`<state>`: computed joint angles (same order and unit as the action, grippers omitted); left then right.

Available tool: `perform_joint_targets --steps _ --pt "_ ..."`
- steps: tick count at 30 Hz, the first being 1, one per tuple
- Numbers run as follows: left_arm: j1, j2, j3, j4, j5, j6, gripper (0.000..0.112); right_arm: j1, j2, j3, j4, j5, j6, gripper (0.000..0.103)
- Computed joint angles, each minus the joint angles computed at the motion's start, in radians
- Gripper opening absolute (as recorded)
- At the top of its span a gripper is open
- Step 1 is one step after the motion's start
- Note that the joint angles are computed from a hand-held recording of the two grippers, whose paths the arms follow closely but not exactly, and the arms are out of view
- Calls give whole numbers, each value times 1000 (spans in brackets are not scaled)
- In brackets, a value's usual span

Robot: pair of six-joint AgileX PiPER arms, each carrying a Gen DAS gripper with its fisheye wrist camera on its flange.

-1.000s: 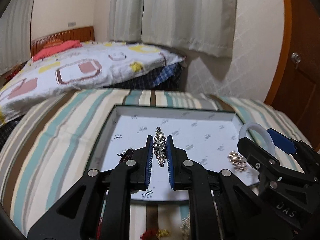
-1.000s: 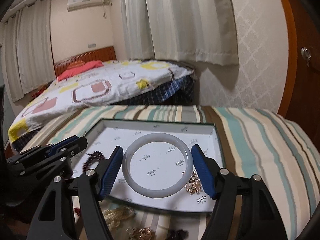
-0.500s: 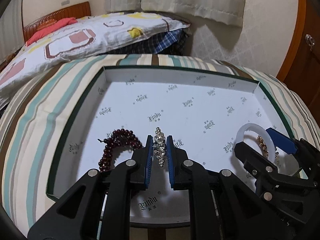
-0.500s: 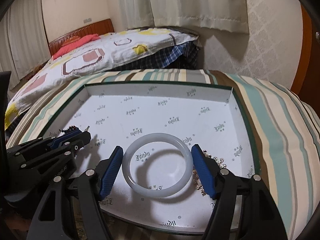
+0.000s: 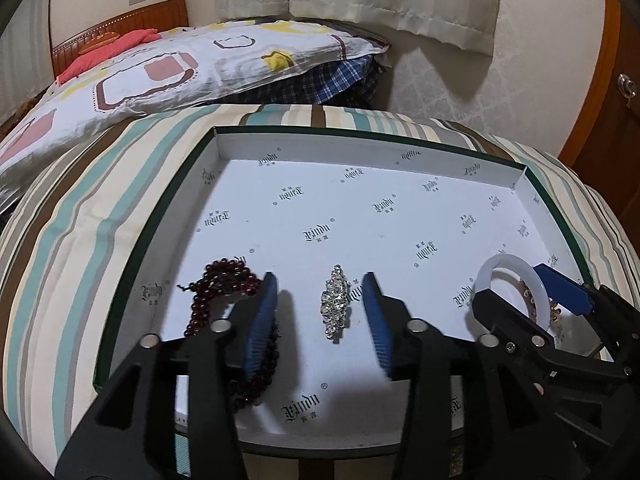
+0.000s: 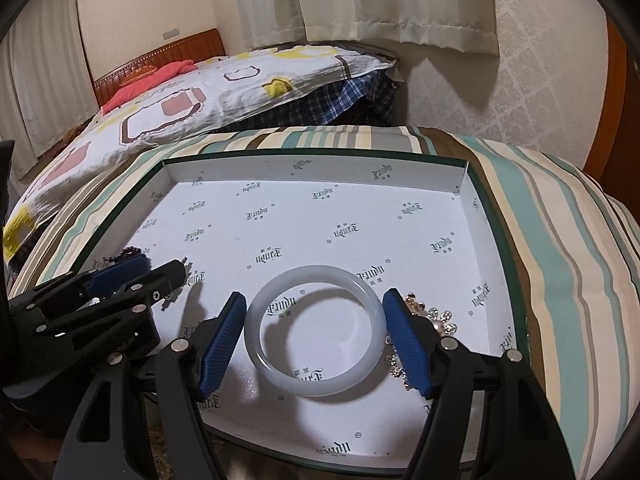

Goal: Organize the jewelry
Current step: 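Carry the hair clip and jade bangle into the green box and release both, then withdraw both tools from the box back over the table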

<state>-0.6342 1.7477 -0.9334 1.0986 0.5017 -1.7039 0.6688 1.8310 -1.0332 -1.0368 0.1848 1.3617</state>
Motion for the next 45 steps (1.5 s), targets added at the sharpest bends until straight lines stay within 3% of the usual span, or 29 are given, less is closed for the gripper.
perform_joint_targets --steps 9,14,29,39,45 --pt "-13 -27 1 -7 30 -1 62 -2 -22 29 -151 -4 158 69" --pt "-28 -59 14 5 51 -21 68 13 -71 59 -354 20 356 69" --pt "-97 -117 49 54 123 -79 75 35 -144 128 -472 47 486 69" --pt "-211 -208 118 80 224 -163 79 73 -252 239 -587 89 631 69" --pt "-327 -283 188 98 331 -254 80 125 -342 332 -644 147 717 69"
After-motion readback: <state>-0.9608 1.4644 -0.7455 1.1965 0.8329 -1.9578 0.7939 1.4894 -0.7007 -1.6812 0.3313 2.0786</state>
